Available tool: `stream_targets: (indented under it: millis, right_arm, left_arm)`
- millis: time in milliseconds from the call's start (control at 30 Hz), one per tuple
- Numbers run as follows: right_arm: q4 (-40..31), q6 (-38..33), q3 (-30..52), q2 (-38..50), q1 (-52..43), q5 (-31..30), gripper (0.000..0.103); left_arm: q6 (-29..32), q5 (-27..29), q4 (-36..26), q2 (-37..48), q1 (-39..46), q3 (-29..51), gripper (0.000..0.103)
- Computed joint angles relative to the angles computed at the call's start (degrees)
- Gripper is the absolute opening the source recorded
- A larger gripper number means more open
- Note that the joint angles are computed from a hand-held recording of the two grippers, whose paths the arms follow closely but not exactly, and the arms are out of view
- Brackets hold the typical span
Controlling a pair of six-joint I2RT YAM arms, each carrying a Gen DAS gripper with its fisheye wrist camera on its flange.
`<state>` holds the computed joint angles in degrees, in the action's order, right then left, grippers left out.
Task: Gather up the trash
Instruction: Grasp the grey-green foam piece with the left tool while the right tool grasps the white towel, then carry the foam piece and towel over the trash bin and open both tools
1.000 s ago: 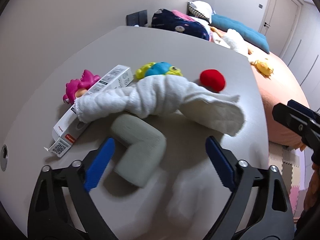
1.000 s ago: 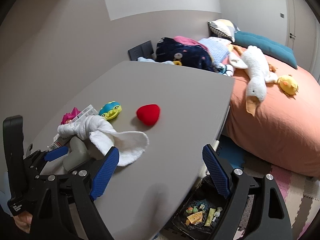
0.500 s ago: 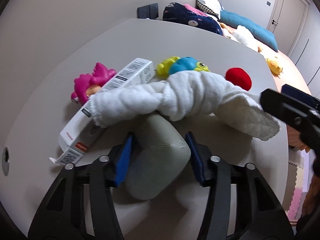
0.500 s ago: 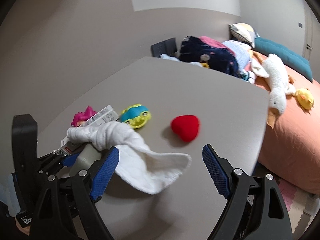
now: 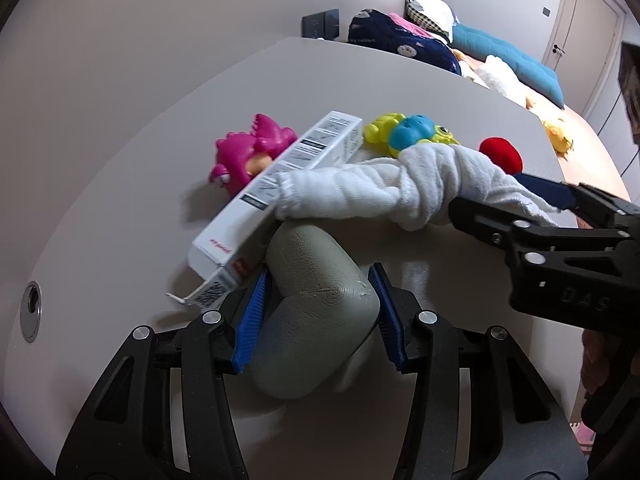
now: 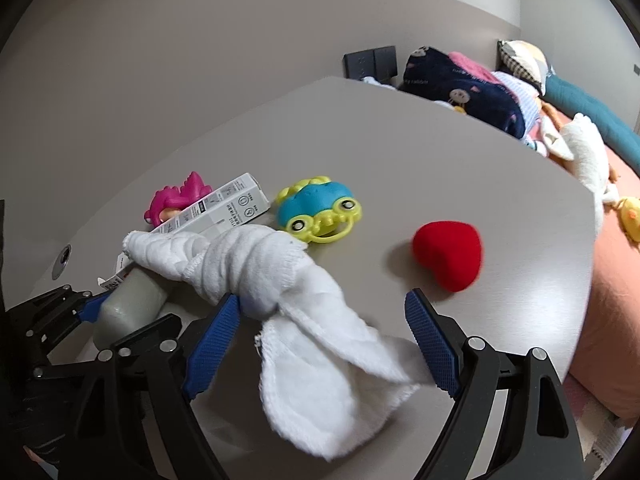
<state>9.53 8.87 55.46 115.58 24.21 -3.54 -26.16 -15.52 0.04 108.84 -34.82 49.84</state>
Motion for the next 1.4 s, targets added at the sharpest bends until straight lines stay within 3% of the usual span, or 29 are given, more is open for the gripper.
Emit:
stream_targets:
  millis: [67, 133, 267, 333, 400, 533, 800, 1400]
  right_arm:
    - [-0.63, 0.12, 1.11, 1.07, 0.16, -0.07, 0.081]
    - [-1.99, 0.3, 2.58, 2.42, 0.17, -0.73, 0.068]
    - [-2.23, -0.36, 3.07, 3.13, 1.53, 2.03, 0.058]
    - [-1.94, -0.16, 2.74, 2.88, 1.37, 1.07, 0.038]
    - [-1.98, -0.07, 2.57, 2.74, 0.96, 0.09, 0.025]
    - [-0.66, 0.72, 1.36, 2.14, 0.4, -0.83, 0.014]
    - [1.0, 1.53, -3.13, -3.46, -0.02, -0.86, 0.012]
    - [-0.22, 2.43, -17.6, -25.19, -3.59, -0.66, 0.012]
  left_arm:
    - [-0.04, 0.27, 0.13, -0.56, 0.47, -0.47, 0.049]
    - [-0.25, 0.3, 0.09, -1.02, 0.56, -0.86, 0.049]
    - [-0.22, 0.52, 0.06, -1.0, 0.77, -0.9, 0.049]
    - [-0.18, 0.61, -0.01, -0.89, 0.74, -0.82, 0.049]
    - [-0.17, 0.61, -0.04, -0.88, 0.66, -0.82, 0.049]
    - [-0.26, 0.44, -0.13, -0.88, 0.63, -0.66, 0.049]
    - [-1.44, -0.93, -0.5, -3.57, -0.78, -1.91, 0.049]
    - [-6.33, -6.76, -4.5, -12.83, -8.44, -3.95, 0.049]
